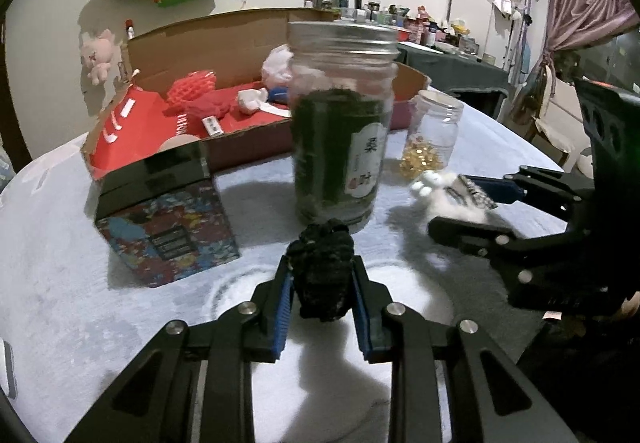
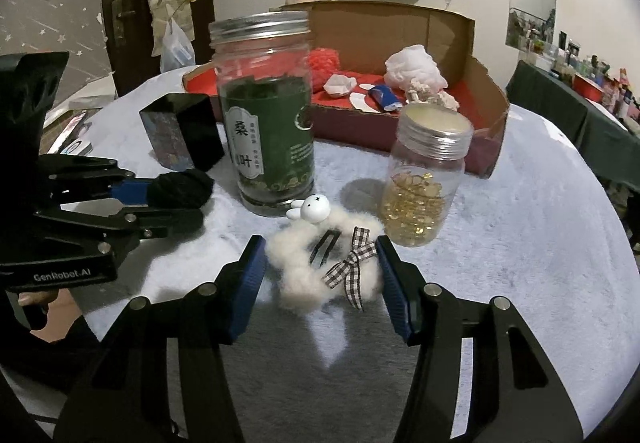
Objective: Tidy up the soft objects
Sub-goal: 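Carry the black scrunchie into the box with the left tool while the right tool carries the sheep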
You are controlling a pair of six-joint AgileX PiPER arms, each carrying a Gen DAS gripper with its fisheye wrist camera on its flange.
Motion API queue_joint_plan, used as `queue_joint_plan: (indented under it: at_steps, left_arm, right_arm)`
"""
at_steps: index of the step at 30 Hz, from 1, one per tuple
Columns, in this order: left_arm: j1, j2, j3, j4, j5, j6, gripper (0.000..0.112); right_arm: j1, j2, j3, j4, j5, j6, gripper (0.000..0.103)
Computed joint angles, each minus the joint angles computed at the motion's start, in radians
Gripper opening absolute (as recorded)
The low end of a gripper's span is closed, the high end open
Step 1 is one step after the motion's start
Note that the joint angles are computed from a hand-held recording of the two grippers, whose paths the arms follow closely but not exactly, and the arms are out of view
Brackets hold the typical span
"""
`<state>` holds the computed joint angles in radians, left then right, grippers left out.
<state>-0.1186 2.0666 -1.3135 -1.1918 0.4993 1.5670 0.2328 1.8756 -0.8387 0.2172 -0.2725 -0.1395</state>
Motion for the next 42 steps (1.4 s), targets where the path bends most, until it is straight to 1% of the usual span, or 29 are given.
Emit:
queue_joint_plan:
  at_steps: [4, 8, 10, 17, 19, 25, 30, 35, 37, 40, 42]
  left_arm:
    - [0.028, -0.008, 0.006, 0.007, -0.009, -0.01, 0.028]
    - [0.063, -0.02, 0.013, 0.004, -0.021, -0.009, 0.028]
    - [0.084, -0.021, 0.008, 0.013, -0.029, -0.024, 0.028]
    - [0.156, -0.021, -0.011, 0.023, -0.046, -0.026, 0.028]
    - [0.174, -0.011, -0.03, 0.045, -0.042, -0.048, 0.028]
    - [0.202, 0.025, -0.093, 0.093, -0.028, -0.083, 0.028]
    - [0.209, 0.069, -0.167, 0.143, -0.003, -0.106, 0.028]
    - [0.2, 0.105, -0.231, 0.208, 0.005, -0.141, 0.028]
    - [0.197, 0.125, -0.267, 0.245, 0.018, -0.168, 0.028]
    - [0.191, 0.153, -0.318, 0.299, 0.03, -0.209, 0.028]
    - [0.189, 0.171, -0.35, 0.325, 0.04, -0.228, 0.028]
  right_arm:
    - [-0.026, -0.015, 0.014, -0.063, 0.007, 0.068, 0.053]
    - [-0.055, -0.032, 0.03, -0.099, 0.012, 0.105, 0.053]
    - [-0.072, -0.041, 0.039, -0.09, 0.01, 0.095, 0.053]
    - [-0.149, -0.06, 0.053, -0.178, 0.025, 0.17, 0.053]
    - [-0.171, -0.064, 0.054, -0.225, 0.029, 0.206, 0.053]
    - [-0.223, -0.063, 0.031, -0.291, 0.056, 0.236, 0.053]
    - [-0.25, -0.057, 0.001, -0.313, 0.078, 0.203, 0.053]
    - [-0.269, -0.036, -0.049, -0.341, 0.109, 0.178, 0.053]
    - [-0.271, -0.03, -0.067, -0.335, 0.12, 0.15, 0.053]
    - [-0.271, -0.015, -0.101, -0.281, 0.144, 0.064, 0.053]
    - [-0.273, -0.007, -0.12, -0.294, 0.158, 0.062, 0.053]
